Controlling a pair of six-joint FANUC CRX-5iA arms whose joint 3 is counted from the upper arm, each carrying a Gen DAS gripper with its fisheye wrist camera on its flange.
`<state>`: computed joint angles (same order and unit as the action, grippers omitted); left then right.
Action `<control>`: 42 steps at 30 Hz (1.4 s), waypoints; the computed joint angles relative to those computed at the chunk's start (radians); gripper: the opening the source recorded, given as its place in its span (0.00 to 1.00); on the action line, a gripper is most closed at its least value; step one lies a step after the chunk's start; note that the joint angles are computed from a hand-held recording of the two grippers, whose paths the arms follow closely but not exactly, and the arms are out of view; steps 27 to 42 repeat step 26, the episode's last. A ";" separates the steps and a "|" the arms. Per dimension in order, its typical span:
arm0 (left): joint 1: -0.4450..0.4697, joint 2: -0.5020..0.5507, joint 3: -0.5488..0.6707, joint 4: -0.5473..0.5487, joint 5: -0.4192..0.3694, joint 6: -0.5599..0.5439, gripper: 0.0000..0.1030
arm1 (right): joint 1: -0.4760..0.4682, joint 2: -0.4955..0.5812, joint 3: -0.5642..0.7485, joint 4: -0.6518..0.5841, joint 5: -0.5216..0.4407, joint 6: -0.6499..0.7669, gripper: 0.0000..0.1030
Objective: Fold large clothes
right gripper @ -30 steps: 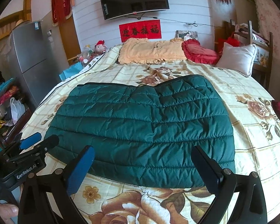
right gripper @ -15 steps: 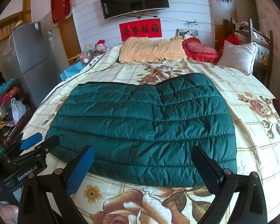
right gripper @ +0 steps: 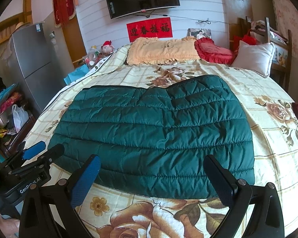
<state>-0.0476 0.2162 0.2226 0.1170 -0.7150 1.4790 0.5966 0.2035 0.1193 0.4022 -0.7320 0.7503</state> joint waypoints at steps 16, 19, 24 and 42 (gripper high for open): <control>0.005 0.005 -0.007 0.023 0.015 -0.026 0.65 | -0.001 0.008 0.015 -0.016 -0.012 0.017 1.00; 0.008 0.002 -0.019 0.033 0.035 -0.039 0.65 | -0.004 0.011 0.019 -0.026 -0.015 0.028 1.00; 0.031 0.002 -0.049 0.128 0.051 -0.101 0.65 | -0.014 0.011 0.020 -0.048 -0.010 0.041 1.00; 0.051 0.010 -0.058 0.184 0.050 -0.123 0.65 | -0.021 0.010 0.013 -0.032 -0.008 0.027 1.00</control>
